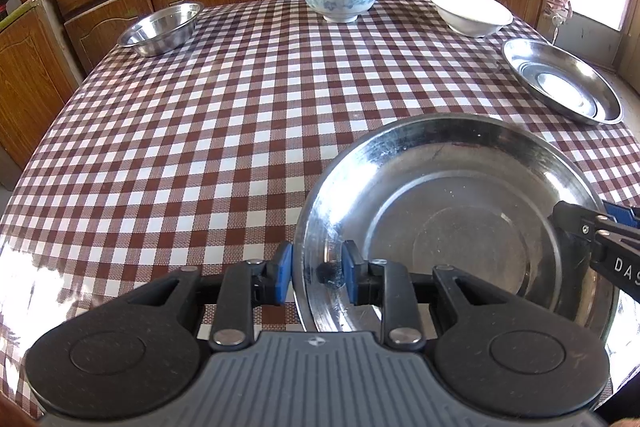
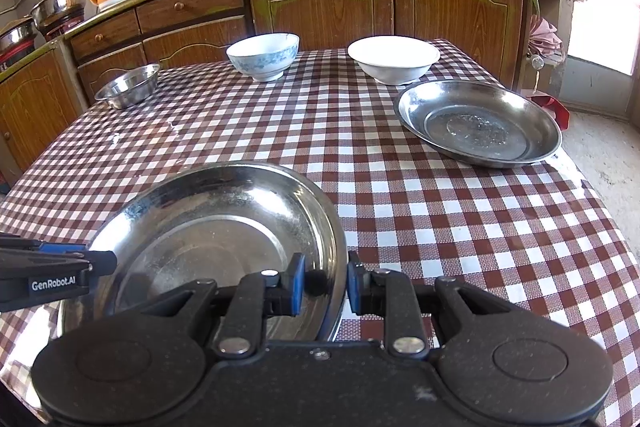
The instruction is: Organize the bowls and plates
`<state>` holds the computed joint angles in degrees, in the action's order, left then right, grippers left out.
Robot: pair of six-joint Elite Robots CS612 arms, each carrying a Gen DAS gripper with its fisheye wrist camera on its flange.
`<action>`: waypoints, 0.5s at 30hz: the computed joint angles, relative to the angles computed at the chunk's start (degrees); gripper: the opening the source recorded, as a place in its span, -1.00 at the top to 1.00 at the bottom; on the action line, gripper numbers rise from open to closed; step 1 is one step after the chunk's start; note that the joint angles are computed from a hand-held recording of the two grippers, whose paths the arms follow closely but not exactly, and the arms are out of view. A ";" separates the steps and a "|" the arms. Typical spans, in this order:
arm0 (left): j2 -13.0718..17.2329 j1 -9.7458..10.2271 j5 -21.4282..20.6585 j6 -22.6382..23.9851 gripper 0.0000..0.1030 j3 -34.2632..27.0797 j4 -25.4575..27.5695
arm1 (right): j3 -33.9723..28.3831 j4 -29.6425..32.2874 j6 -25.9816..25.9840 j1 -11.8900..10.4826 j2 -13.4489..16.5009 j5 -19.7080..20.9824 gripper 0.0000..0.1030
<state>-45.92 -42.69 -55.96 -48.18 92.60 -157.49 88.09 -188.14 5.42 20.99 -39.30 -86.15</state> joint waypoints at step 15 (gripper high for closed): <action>-0.19 0.08 -0.44 -1.09 0.39 0.41 -1.56 | 0.51 -2.04 -0.05 -0.15 -0.24 -0.23 -0.03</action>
<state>-46.12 -42.61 -56.40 -49.27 93.01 -159.05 88.60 -190.18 5.37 20.85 -39.55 -86.38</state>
